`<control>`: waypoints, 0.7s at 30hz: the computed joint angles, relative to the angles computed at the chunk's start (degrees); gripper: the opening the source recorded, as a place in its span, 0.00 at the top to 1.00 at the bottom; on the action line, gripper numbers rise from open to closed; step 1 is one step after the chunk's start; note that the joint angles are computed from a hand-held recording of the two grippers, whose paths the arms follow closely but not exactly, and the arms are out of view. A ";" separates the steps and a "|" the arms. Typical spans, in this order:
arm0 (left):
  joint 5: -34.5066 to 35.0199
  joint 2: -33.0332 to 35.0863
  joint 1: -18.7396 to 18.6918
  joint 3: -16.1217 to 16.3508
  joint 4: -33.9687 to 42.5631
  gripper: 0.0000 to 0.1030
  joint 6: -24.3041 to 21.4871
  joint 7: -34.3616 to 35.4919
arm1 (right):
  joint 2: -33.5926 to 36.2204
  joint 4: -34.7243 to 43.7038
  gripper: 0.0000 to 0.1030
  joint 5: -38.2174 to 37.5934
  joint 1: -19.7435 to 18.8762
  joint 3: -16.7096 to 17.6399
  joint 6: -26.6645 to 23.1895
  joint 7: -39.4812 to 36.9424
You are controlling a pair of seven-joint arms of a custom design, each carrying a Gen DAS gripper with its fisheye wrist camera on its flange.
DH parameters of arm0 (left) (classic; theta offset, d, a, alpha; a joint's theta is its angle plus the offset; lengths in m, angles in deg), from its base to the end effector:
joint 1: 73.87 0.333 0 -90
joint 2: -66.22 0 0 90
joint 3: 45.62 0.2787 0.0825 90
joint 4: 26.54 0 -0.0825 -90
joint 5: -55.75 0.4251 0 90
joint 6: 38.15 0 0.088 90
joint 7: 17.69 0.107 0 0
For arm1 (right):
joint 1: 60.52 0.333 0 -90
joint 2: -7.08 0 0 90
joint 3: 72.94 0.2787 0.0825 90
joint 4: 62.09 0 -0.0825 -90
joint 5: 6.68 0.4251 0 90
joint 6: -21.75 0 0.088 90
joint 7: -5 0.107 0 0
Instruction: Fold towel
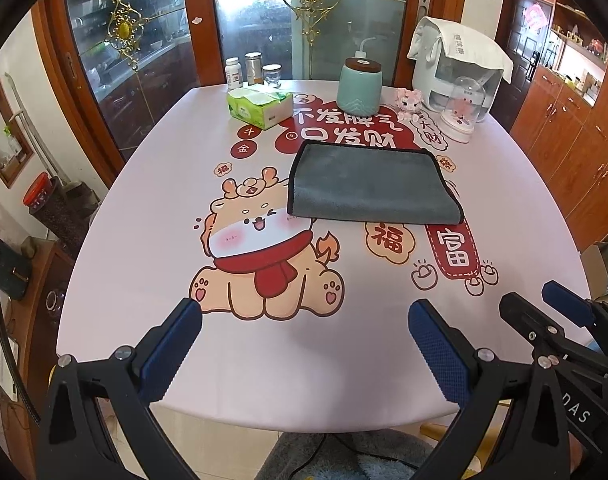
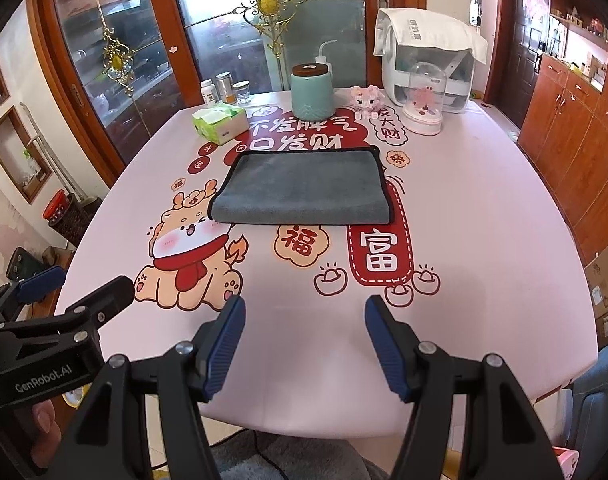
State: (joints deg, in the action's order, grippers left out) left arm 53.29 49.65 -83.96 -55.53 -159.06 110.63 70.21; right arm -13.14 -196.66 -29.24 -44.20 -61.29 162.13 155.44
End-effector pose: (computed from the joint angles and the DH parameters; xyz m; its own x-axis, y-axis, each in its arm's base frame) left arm 0.5166 -0.1900 0.4672 -0.2881 -0.9576 0.0092 -0.8079 0.2379 -0.5392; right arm 0.4664 0.2504 0.4616 -0.2768 -0.9549 -0.1079 -0.7934 0.2904 -0.5349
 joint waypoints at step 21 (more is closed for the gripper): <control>-0.07 0.57 -0.08 -0.05 0.40 0.01 -0.54 0.52 | 0.86 0.23 0.39 1.49 0.23 -0.70 0.15 -1.71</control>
